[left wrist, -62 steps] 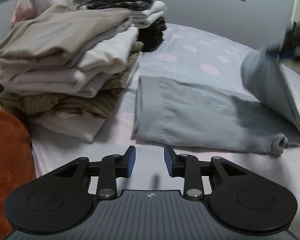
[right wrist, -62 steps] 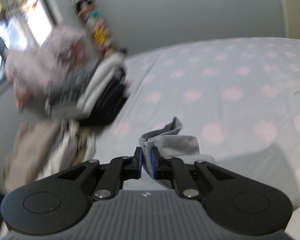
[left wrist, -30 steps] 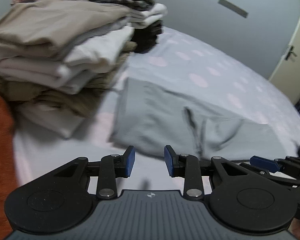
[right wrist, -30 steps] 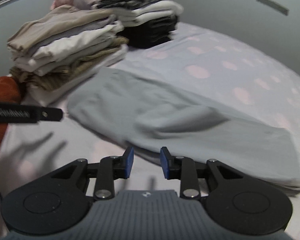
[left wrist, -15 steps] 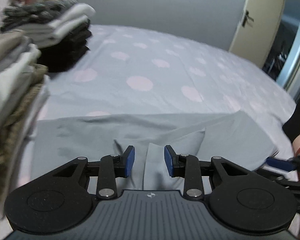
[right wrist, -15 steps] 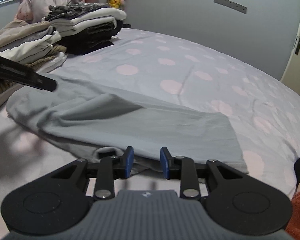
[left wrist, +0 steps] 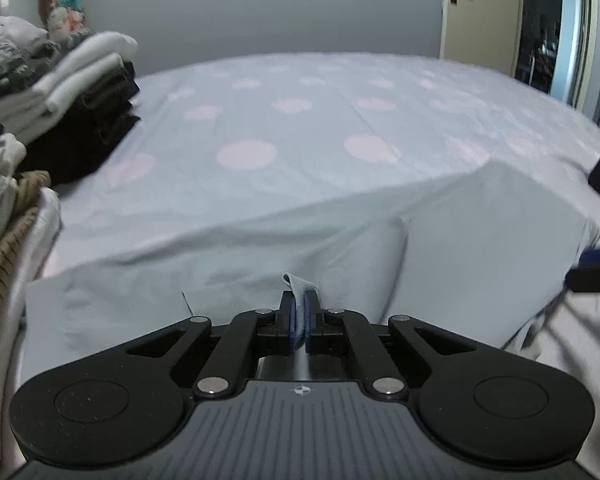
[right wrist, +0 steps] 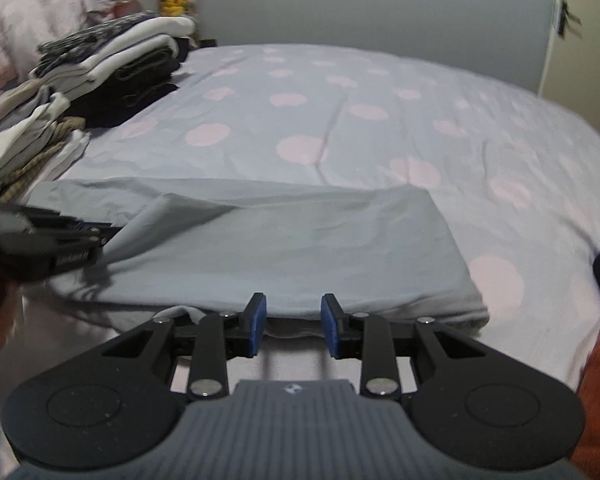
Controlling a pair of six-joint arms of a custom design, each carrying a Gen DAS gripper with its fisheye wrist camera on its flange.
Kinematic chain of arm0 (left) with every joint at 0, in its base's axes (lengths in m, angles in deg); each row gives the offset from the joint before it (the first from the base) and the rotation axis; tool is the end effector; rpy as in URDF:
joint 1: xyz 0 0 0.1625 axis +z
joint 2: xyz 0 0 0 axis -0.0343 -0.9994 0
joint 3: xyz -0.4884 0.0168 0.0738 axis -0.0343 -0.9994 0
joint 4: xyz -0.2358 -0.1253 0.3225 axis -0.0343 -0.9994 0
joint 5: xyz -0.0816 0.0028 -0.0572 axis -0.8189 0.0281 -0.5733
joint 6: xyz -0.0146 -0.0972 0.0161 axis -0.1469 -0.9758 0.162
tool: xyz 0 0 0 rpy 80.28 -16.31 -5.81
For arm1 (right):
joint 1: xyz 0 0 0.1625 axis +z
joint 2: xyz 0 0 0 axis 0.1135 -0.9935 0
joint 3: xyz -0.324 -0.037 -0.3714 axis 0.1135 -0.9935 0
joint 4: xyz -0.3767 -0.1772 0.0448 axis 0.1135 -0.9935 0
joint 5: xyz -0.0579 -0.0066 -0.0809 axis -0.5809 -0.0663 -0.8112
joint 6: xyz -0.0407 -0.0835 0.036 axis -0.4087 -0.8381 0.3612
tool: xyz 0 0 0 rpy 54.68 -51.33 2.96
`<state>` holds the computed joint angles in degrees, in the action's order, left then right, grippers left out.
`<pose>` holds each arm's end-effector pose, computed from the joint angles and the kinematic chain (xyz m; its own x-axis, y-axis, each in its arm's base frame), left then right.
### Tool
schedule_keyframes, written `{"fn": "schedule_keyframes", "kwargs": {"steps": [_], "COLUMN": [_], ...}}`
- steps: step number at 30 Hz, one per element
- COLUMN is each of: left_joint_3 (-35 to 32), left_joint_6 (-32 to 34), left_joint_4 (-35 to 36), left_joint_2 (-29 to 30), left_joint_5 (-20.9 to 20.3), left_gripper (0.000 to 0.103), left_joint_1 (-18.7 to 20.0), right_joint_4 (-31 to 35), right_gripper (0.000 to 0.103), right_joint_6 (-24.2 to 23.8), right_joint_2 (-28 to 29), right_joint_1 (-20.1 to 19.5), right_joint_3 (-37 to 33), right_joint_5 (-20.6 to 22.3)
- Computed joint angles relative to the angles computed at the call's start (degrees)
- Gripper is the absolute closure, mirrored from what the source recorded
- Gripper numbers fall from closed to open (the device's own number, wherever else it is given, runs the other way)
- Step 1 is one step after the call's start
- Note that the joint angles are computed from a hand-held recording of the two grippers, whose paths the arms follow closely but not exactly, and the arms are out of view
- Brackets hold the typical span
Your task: Fold clothes
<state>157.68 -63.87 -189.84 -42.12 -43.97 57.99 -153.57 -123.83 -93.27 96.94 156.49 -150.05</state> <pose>-0.1637 -0.6316 0.2187 -0.6851 -0.0609 -0.7259 0.5217 0.6544 -0.5473 0.2575 -0.6632 0.1615 -0.6430 -0.4790 0.5975 -0.7288 0.6225 -0.2852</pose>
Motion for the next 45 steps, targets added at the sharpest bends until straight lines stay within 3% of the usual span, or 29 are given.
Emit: {"fn": "schedule_keyframes", "kwargs": {"steps": [4,11,14,16,18,19,23,26,29,35,37,38,39,40,45], "left_joint_3": [-0.23,-1.53,-1.29,-0.19,1.43,2.29,4.75,4.66,3.25,1.08,1.29,1.38,1.44,1.6,1.52], "left_joint_6": [0.33,-10.05,-11.0,-13.83,-18.3,-20.89,-31.09,-33.76,-34.69,-33.44,-32.1,-31.38,-30.5,-29.43,-26.03], "left_joint_4": [-5.71,4.04,4.06,4.12,5.61,6.89,12.87,15.36,18.57,21.78,20.08,19.22,18.63,17.32,10.51], "left_joint_2": [-0.31,-1.6,-1.41,-2.27,-4.06,-5.2,-9.08,-9.21,-8.07,-5.04,-4.57,-4.32,-3.99,-3.75,-3.67], "left_joint_5": [2.39,5.35,6.95,8.27,8.13,7.41,2.51,0.6,0.15,3.6,4.33,4.72,5.59,5.82,6.36], "left_gripper": [0.099,0.095,0.082,0.062,0.049,0.049,0.049,0.049,0.049,0.048,0.069,0.073,0.086,0.091,0.093], "left_joint_1": [-0.61,1.62,1.41,0.73,0.12,-0.11,-0.47,-0.15,0.39,0.47,-0.06,-0.33,-0.76,-1.16,-3.38], "right_joint_4": [1.37,2.62,2.4,2.61,2.62,2.6,2.75,2.44,1.46,1.81,2.03,1.86,1.74,1.86,2.51], "right_gripper": [0.07,0.07,0.07,0.069,0.069,0.069,0.069,0.069,0.069,0.068,0.068,0.068,0.068,0.068,0.068], "right_joint_6": [2.12,4.13,3.66,3.7,3.82,3.92,4.67,4.79,4.23,5.6,5.95,5.98,6.11,6.59,9.03], "right_joint_2": [-0.29,-0.76,-0.75,-0.74,-0.7,-0.69,-0.92,-1.18,-1.35,-2.13,-2.22,-2.21,-2.24,-2.37,-3.11], "right_joint_1": [-0.15,-0.55,-0.6,-0.69,-0.75,-0.78,-0.86,-0.88,-0.91,-1.33,-1.32,-1.32,-1.35,-1.48,-2.3], "right_joint_3": [-0.08,-0.17,-0.06,-0.15,-0.23,-0.24,-0.09,0.26,0.68,0.83,0.66,0.64,0.62,0.62,0.73], "right_joint_5": [-1.64,-2.37,-2.28,-2.28,-2.45,-2.53,-2.58,-2.14,-1.68,0.02,0.27,0.16,0.06,0.0,-0.48]}}
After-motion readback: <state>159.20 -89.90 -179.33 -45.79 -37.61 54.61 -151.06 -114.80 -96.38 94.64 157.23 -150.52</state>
